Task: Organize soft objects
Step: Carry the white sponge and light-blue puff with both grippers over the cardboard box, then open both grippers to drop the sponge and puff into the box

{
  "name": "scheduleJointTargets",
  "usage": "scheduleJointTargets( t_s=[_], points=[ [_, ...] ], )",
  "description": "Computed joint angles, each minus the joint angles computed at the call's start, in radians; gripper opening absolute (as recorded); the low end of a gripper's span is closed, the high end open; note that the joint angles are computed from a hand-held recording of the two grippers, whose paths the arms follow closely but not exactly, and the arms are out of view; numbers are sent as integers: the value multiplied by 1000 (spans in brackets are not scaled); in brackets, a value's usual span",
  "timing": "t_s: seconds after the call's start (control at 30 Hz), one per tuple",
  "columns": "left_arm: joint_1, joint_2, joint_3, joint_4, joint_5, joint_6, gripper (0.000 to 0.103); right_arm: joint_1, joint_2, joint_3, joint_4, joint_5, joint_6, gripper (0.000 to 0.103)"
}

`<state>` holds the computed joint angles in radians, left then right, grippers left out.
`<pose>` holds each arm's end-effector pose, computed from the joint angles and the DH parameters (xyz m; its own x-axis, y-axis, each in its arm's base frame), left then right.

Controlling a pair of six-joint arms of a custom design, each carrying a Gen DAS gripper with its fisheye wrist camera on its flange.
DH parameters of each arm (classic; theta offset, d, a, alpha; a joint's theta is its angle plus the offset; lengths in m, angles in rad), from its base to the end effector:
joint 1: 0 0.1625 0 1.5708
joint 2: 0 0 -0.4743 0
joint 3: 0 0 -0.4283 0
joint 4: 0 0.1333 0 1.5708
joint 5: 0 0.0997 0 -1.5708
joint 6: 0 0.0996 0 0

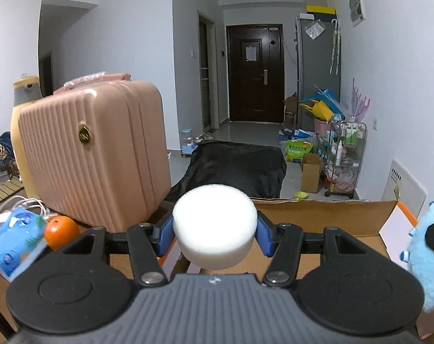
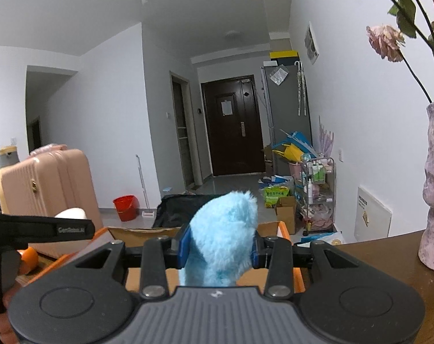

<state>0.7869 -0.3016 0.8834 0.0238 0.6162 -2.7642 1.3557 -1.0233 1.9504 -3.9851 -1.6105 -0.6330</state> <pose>-0.4138 -0.7190 -0.0467 -0.6728 0.0862 -0.7348 0.6990 0.3995 -0.5931 -0.0041 -0.6250 0.3159 -0.7908 0.1549 0.5922 -0.5581 0.2148 -0.8015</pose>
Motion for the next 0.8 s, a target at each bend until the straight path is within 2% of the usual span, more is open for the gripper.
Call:
scheduleJointTargets(
  t_s=[0.3, 0.7, 0.73, 0.77, 0.8],
  points=[
    [24, -23, 66, -72, 73, 30, 58, 2, 42, -38, 15, -64, -24, 38],
    [24, -1, 47, -45, 58, 47, 59, 14, 56, -50, 29, -105, -59, 40],
    [24, -1, 48, -50, 54, 50, 63, 15, 56, -52, 36, -110, -57, 42],
    [24, -3, 50, -50, 55, 48, 73, 18, 58, -55, 39, -118, -55, 42],
    [24, -1, 44, -48, 56, 45, 78, 19, 58, -57, 42, -124, -56, 43]
  ],
)
